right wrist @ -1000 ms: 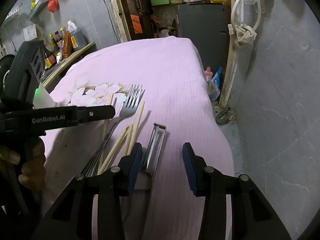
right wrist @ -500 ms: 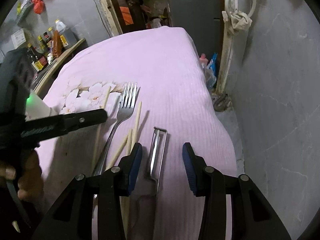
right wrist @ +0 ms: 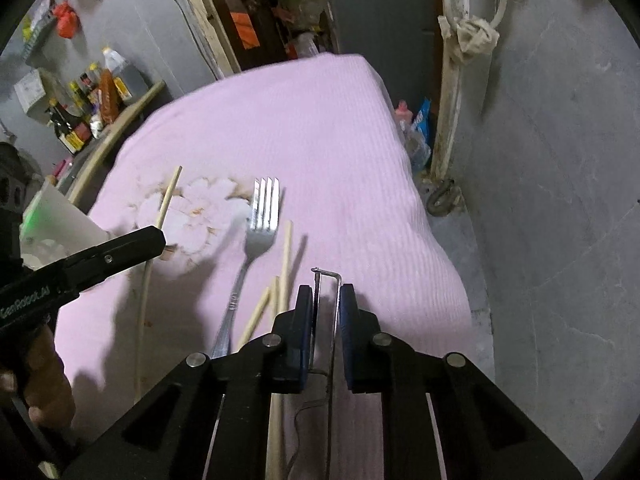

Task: Organize utensils
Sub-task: 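Close left tool on a wooden chopstick while right tool grasps the metal peeler, then lift the chopstick and peeler and carry both tools over the white caddy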

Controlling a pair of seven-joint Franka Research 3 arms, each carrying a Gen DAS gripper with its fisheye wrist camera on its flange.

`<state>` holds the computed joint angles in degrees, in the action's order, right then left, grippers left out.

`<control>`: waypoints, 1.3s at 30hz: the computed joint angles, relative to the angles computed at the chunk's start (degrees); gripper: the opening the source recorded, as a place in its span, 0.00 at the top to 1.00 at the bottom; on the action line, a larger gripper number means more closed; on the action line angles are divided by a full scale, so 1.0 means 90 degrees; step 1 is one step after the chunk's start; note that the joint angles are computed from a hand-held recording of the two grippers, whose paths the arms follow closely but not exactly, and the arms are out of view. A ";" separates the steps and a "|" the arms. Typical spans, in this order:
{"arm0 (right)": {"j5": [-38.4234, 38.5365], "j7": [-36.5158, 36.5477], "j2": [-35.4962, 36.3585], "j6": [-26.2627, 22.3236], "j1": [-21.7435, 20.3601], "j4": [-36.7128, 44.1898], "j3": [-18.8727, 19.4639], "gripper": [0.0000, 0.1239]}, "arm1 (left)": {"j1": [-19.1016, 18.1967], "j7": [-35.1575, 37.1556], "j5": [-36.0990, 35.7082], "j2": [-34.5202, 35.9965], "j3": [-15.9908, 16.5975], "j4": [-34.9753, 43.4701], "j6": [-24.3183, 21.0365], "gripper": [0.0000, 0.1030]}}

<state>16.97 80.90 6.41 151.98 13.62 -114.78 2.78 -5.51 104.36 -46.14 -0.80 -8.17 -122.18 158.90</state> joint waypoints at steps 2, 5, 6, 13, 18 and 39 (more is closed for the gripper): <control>0.0217 -0.0189 -0.0172 0.0171 -0.0021 -0.0142 0.0037 0.91 | -0.0009 0.0134 -0.0141 -0.0151 0.0018 -0.0103 0.0065 0.95; 0.0347 -0.0325 -0.0427 0.0430 -0.0007 -0.0351 0.0048 0.91 | -0.0089 0.0240 -0.0258 -0.0440 0.0105 -0.0293 0.0265 0.95; 0.0399 -0.0381 -0.0484 0.0495 -0.0006 -0.0384 0.0046 0.91 | -0.0129 0.0268 -0.0297 -0.0521 0.0148 -0.0331 0.0329 0.95; 0.0717 -0.0606 -0.1062 0.1311 0.0162 -0.0726 0.0110 0.91 | -0.0454 0.0255 -0.0173 -0.1233 0.0571 -0.0750 0.1046 0.95; 0.0935 -0.0799 -0.1324 0.2173 0.0460 -0.0791 0.0249 0.91 | -0.0618 -0.0023 0.0185 -0.1760 0.0933 -0.1003 0.1591 0.95; 0.4528 -0.4365 0.0655 0.3473 0.1577 0.2563 0.1467 0.91 | 0.0284 -0.1351 0.2451 -0.2137 0.1902 -0.1328 0.3467 0.95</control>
